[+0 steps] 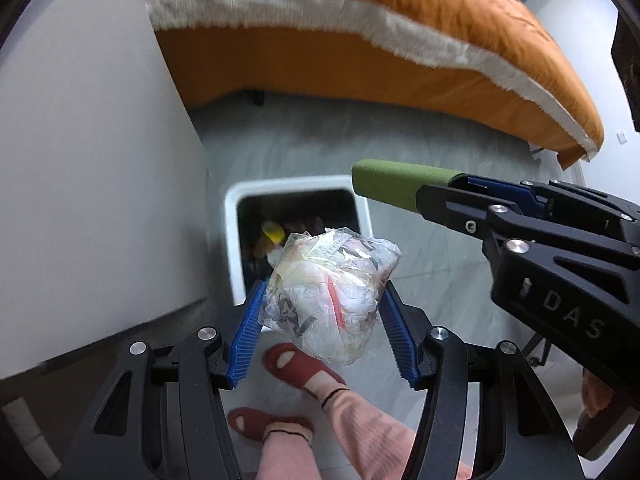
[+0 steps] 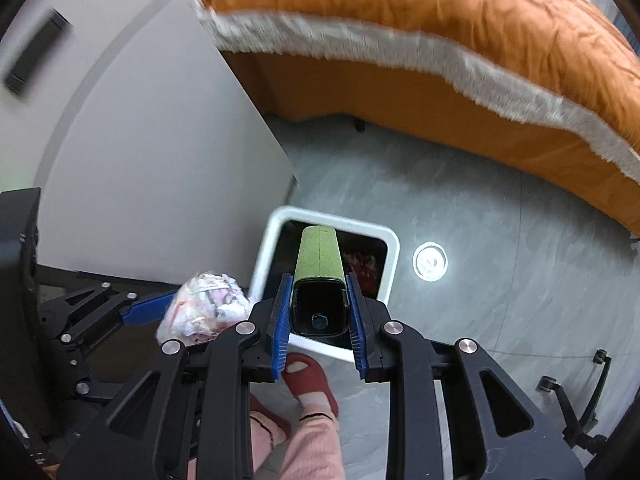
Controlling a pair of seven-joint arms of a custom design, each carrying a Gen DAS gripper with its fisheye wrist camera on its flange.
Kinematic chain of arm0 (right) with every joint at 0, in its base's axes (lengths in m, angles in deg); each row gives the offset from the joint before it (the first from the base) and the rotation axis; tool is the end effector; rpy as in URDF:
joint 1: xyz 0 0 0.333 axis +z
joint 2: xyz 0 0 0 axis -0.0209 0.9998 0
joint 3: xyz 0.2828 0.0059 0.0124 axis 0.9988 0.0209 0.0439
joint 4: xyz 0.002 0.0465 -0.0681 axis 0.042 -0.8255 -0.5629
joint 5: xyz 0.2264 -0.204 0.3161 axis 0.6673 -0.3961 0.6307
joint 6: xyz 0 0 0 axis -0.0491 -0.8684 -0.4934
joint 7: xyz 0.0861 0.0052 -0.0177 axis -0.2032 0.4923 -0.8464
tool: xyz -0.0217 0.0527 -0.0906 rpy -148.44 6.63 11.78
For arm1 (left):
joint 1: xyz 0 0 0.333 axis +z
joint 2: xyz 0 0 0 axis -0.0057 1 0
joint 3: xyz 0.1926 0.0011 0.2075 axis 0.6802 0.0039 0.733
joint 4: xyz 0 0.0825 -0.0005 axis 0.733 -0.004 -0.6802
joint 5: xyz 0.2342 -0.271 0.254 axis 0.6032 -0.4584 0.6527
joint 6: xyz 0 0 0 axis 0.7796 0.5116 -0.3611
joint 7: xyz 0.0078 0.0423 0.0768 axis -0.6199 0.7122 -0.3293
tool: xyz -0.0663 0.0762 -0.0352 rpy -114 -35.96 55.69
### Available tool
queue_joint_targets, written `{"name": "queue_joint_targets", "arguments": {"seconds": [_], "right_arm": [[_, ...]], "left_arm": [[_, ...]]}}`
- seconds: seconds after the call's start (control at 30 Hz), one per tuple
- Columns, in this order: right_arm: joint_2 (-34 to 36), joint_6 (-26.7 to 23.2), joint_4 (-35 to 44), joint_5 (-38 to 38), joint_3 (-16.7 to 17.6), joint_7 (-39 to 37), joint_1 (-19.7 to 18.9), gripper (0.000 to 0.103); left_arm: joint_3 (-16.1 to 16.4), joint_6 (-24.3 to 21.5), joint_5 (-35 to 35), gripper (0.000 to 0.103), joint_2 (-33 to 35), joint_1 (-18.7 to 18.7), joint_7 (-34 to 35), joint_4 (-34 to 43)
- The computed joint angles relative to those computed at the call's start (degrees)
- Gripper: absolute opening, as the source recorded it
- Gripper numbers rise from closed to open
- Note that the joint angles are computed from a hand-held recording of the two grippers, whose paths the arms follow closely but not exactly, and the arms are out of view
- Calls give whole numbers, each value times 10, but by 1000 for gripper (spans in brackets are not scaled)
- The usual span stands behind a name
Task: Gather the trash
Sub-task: 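Open both tools to drop the bag and tube into the bin, then move both open tools back to the desk trash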
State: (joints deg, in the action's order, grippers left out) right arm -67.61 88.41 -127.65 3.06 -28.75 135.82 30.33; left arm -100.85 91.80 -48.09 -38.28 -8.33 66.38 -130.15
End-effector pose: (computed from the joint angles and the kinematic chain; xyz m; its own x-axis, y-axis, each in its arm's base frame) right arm 0.5897 0.4290 0.4971 0.0482 -0.9871 -0.1526 -0.9635 -0.0057 -0.2678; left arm 0.6044 -0.2228 0.4691 -0.3501 -0.9126 0.2113 -0.9338 0.3223 -0.1555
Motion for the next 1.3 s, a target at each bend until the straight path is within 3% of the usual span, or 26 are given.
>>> {"name": "queue_joint_targets", "arguments": {"seconds": [0.03,0.07,0.1,0.2,0.63,1.07,1.3], "right_arm": [[12,-1,0,6,0,-6,-3,83],[17,-2,-1,6,-1,-4,-3,96],[27,-6,1,3,-3,-4,-3,99],[54,-38,22,4,-6,-19,-2,99],[57,-80,67,-9,-10,-28,13,99],[-62,-98,58,-87,-5,55,24,99],[-47,-107,182,-164,1,66,37,99]], "left_arm": [[0,0,6,91,6,-1,-7,-3],[1,7,19,98,15,-2,-20,-9],[1,13,25,98,23,-2,-25,-12],[0,13,42,98,37,0,-41,-16],[1,4,43,98,3,7,-43,-26],[14,-13,-25,98,-94,-5,-30,28],[27,19,-45,98,-142,-14,-37,76]]}}
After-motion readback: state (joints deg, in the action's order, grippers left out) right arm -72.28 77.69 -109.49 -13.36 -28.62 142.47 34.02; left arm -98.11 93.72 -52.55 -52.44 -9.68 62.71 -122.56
